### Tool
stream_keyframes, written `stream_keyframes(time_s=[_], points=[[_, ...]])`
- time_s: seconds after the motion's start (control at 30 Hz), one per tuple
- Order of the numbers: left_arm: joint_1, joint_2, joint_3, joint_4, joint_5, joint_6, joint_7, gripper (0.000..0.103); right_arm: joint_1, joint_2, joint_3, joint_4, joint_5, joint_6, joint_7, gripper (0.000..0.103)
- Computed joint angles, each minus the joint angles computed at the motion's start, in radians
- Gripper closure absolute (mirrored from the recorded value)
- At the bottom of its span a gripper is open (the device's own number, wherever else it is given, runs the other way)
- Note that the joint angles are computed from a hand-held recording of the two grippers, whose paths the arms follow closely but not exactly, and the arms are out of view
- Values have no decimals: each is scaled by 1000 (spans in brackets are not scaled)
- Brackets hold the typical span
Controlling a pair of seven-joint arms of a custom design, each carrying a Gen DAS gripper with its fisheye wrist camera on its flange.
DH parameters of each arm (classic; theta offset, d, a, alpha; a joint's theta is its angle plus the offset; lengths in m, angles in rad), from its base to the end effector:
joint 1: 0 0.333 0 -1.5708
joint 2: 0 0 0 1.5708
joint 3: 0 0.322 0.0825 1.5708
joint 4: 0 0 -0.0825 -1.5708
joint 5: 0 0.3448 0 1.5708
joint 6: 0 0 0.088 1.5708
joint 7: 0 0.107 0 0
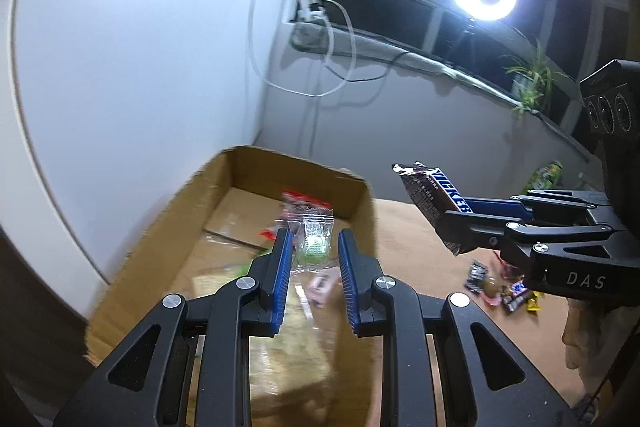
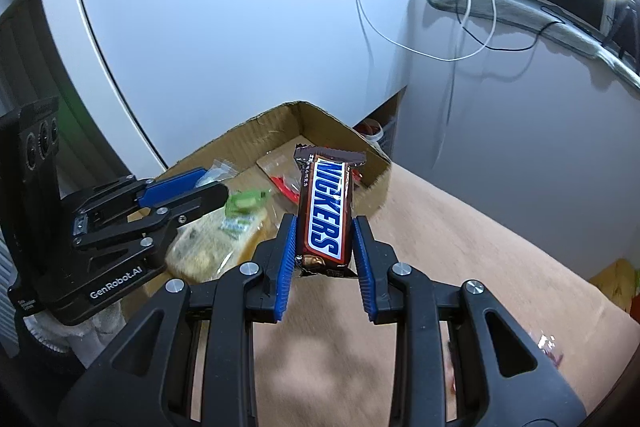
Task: Organize snacks
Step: 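Lift and carry the Snickers bar and clear packet over the cardboard box, then open both grippers to drop the Snickers bar and clear packet into the box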
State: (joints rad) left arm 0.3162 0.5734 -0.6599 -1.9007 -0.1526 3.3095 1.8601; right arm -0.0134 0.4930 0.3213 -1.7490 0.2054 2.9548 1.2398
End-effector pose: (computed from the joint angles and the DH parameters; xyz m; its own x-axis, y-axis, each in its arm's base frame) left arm 0.6436 -0.1341 0.3896 -0.3120 -0.9265 0.2102 -0.6054 0.0234 -0.7956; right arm 0.6624 0.1575 0.4150 0.3815 -0.9200 -0.0899 -0.6962 -0.2219 -0.6827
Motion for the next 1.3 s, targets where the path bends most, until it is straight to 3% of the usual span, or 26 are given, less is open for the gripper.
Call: stream_keyframes(time_s=[0.5,0.8,1.1,1.17,1.23,1.3], points=[[-120,-25,180,19,-40,1,-45,81,114,194,-82,316,-74,-162,62,74],[-167,-23,239,35,-66,-12,-41,81,154,268,-117,442,-98,-236,93,74],[-187,-22,261,45,-90,-17,-34,81,167,274,-134,449,-120,-238,114,74],[-196,-23,271,47,-95,-18,-35,79,172,274,-142,448,-128,-232,124,62],[-204,-22,277,49,-98,-17,-33,74,175,260,-147,422,-135,-192,137,37],[-210,-23,282,49,-98,-13,-32,71,172,250,-145,406,-143,-166,143,34]])
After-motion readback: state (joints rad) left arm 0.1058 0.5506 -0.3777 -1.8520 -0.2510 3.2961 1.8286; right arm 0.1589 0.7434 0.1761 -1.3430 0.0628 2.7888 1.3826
